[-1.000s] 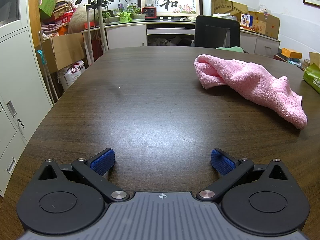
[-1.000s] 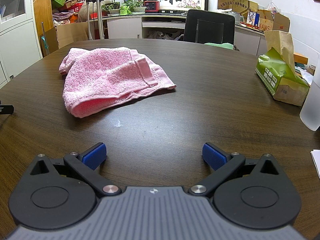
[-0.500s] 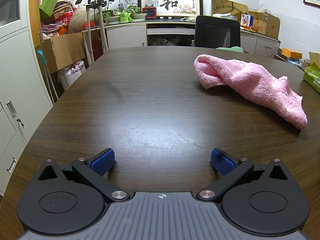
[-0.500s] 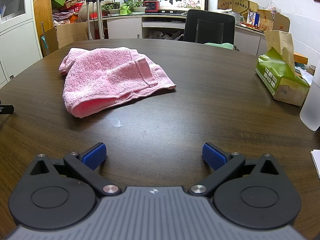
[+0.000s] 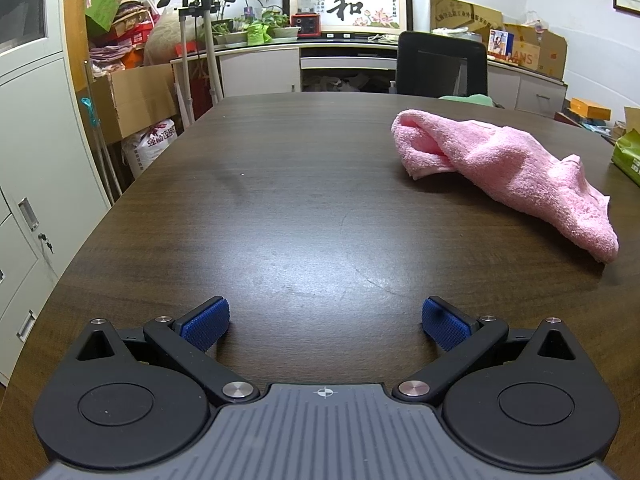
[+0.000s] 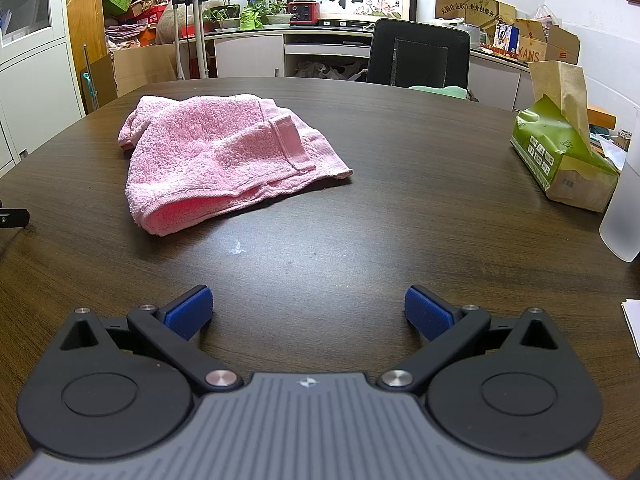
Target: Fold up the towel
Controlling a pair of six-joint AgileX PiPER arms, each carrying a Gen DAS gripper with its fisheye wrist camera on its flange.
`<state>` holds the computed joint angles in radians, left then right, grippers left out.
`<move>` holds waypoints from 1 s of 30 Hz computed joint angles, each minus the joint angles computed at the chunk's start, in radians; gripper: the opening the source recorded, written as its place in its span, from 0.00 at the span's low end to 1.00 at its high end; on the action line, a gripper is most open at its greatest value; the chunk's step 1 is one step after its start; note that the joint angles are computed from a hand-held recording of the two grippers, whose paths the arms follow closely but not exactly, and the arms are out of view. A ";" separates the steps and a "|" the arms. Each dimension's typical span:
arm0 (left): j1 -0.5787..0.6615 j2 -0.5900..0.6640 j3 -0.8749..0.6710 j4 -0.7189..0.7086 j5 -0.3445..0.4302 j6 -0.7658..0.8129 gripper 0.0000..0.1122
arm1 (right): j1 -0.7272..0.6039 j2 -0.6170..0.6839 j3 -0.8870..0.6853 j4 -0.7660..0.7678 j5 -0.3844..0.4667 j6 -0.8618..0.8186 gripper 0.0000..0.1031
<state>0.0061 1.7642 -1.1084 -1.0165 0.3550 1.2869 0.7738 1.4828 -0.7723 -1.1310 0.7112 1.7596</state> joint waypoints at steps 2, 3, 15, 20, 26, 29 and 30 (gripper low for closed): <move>-0.003 -0.002 0.002 0.004 -0.006 -0.008 0.92 | 0.001 0.001 -0.004 0.010 0.003 -0.009 1.00; -0.004 -0.003 0.003 0.007 -0.008 -0.014 0.92 | -0.002 -0.001 -0.009 0.025 0.003 -0.027 1.00; -0.010 -0.004 0.001 0.028 -0.017 -0.043 0.92 | -0.008 0.032 -0.087 0.151 0.053 -0.112 1.00; -0.011 -0.004 0.001 0.033 -0.018 -0.050 0.92 | -0.004 0.048 -0.113 0.166 0.078 -0.108 1.00; -0.012 -0.004 0.001 0.034 -0.019 -0.051 0.92 | 0.015 0.054 -0.130 0.094 0.120 -0.037 1.00; -0.012 -0.004 0.001 0.034 -0.019 -0.051 0.92 | -0.013 0.056 -0.168 0.094 0.099 -0.069 1.00; -0.012 -0.004 0.001 0.034 -0.019 -0.051 0.92 | -0.024 0.057 -0.180 0.097 0.089 -0.082 1.00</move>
<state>-0.0064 1.7599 -1.1070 -0.9824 0.3363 1.2355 0.7501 1.5397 -0.9521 -1.0343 0.8000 1.6774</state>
